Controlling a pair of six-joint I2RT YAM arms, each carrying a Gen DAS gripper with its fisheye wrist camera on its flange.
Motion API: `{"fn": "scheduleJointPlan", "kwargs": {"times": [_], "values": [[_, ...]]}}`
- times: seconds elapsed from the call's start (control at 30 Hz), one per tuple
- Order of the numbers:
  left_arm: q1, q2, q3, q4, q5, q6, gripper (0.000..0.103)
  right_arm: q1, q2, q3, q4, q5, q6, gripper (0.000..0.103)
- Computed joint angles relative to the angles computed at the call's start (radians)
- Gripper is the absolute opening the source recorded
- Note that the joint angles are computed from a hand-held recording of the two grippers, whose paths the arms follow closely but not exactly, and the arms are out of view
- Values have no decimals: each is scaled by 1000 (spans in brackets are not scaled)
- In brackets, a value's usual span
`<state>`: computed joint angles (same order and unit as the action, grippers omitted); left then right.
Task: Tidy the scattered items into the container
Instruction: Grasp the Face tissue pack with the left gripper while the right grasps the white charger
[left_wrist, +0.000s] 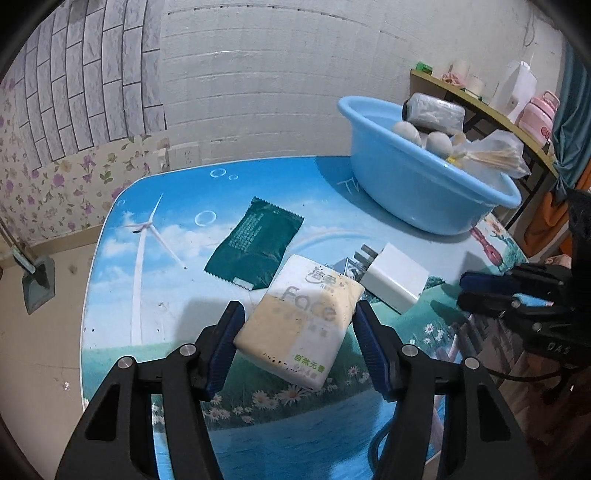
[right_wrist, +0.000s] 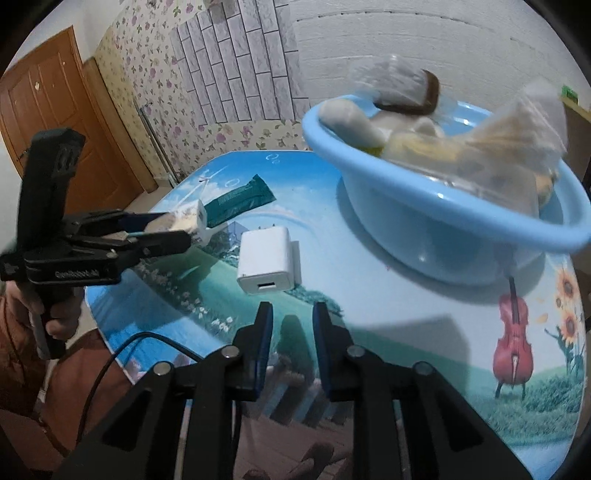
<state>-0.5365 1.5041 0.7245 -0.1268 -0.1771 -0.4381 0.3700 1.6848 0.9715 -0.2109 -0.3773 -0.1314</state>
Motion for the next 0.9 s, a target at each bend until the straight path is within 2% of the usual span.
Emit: {"fn": "scheduleJointPlan", "kwargs": {"times": [0.23, 0.3, 0.37, 0.5, 0.67, 0.77, 0.83, 0.9], "values": [[14, 16, 0, -14, -2, -14, 62, 26, 4, 19, 9, 3, 10, 33], [18, 28, 3, -19, 2, -12, 62, 40, 15, 32, 1, 17, 9, 45], [22, 38, 4, -23, 5, -11, 63, 58, 33, 48, 3, 28, 10, 49], [27, 45, -1, -18, -6, -13, 74, 90, 81, 100, -12, 64, 6, 51], [26, 47, -6, -6, -14, 14, 76, 110, 151, 167, -47, 74, 7, 51], [27, 31, -17, 6, -8, 52, 51, 118, 165, 172, -44, 81, 2, 51], [26, 13, -25, 10, -30, 27, 50, 116, 162, 165, -38, 73, -8, 50], [36, -18, -37, 19, -28, 14, 50, 110, 155, 157, -33, 81, -14, 39]]}}
